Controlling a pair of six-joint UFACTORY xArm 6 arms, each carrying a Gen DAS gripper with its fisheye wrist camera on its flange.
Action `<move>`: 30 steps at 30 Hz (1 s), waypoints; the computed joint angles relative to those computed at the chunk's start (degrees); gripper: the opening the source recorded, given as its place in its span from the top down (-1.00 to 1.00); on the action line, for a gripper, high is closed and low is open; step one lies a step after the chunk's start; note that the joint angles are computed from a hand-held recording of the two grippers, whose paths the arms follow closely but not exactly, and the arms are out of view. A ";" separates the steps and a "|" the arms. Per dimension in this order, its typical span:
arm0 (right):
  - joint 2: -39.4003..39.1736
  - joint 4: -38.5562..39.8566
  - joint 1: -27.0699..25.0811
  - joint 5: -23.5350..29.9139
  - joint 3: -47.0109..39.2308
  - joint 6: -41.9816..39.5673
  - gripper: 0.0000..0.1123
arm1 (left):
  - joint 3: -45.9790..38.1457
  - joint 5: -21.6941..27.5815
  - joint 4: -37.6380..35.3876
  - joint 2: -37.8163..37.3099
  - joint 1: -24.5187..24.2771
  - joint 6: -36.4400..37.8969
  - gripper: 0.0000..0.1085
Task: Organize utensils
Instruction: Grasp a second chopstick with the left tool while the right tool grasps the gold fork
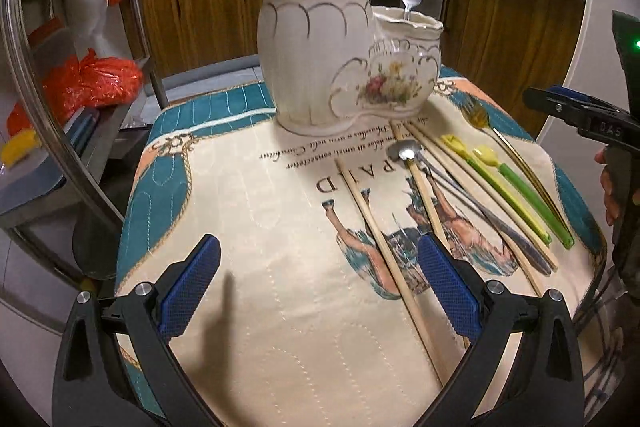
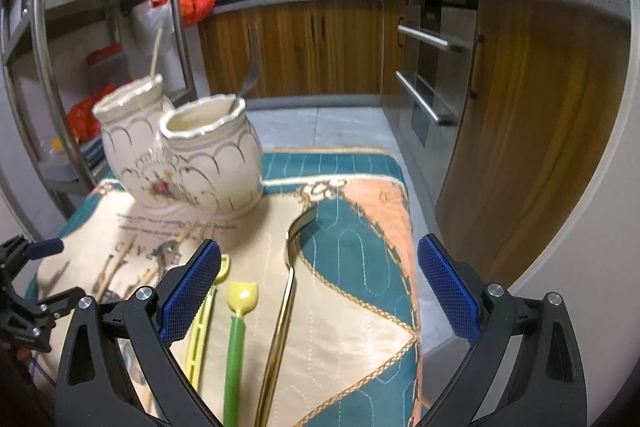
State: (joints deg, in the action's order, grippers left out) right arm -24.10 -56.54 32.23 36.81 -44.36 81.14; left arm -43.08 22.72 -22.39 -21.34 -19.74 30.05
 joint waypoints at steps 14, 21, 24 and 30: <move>8.75 12.88 -3.78 -3.75 -6.25 -13.73 -0.41 | 1.27 4.09 2.41 -1.92 -1.38 -2.74 -0.14; 13.29 23.37 -5.70 -8.21 -8.14 -21.95 0.17 | 0.11 5.08 1.21 -1.02 -2.29 -0.94 0.51; 14.96 27.01 -6.29 -9.39 -9.09 -24.85 0.34 | -1.24 6.43 -0.93 0.02 -1.86 1.02 0.77; 16.72 29.14 -7.46 -10.43 -10.26 -25.77 0.77 | -3.24 8.31 -3.86 1.62 -0.74 4.04 0.90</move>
